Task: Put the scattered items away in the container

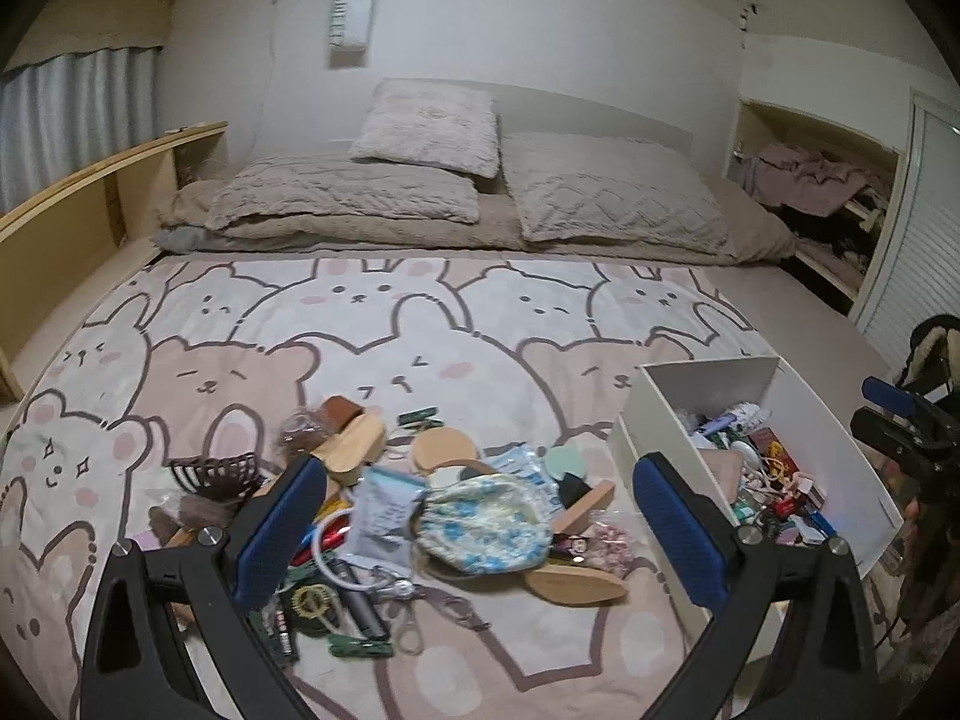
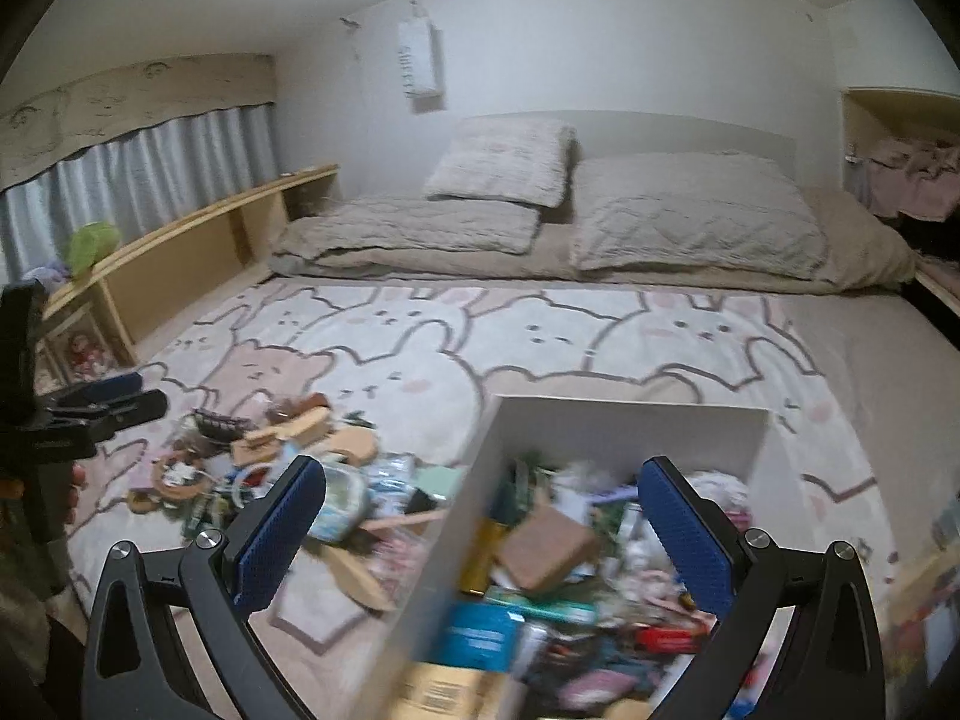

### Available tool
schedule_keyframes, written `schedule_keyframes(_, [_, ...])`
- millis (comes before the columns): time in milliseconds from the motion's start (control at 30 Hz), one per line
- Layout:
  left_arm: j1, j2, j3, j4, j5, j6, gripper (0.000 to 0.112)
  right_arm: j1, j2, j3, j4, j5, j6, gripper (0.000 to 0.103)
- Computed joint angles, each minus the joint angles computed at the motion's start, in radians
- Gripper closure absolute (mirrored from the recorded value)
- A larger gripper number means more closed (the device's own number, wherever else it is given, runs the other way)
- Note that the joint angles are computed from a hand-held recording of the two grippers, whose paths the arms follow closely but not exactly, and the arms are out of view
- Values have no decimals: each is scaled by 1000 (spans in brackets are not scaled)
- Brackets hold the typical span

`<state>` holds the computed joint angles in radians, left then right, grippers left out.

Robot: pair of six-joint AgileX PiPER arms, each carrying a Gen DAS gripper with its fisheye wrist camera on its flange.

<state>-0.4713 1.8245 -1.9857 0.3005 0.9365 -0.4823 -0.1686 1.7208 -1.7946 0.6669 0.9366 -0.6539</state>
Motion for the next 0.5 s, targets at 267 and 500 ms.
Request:
schedule_keyframes(267, [108,-130,224,-58,-122,-22,9,172,-28,49,-54,-53,71,0])
schedule_keyframes(500, [156,-175,305,-22,-149,-67,9,313,-5,83,-111,-105,141,0])
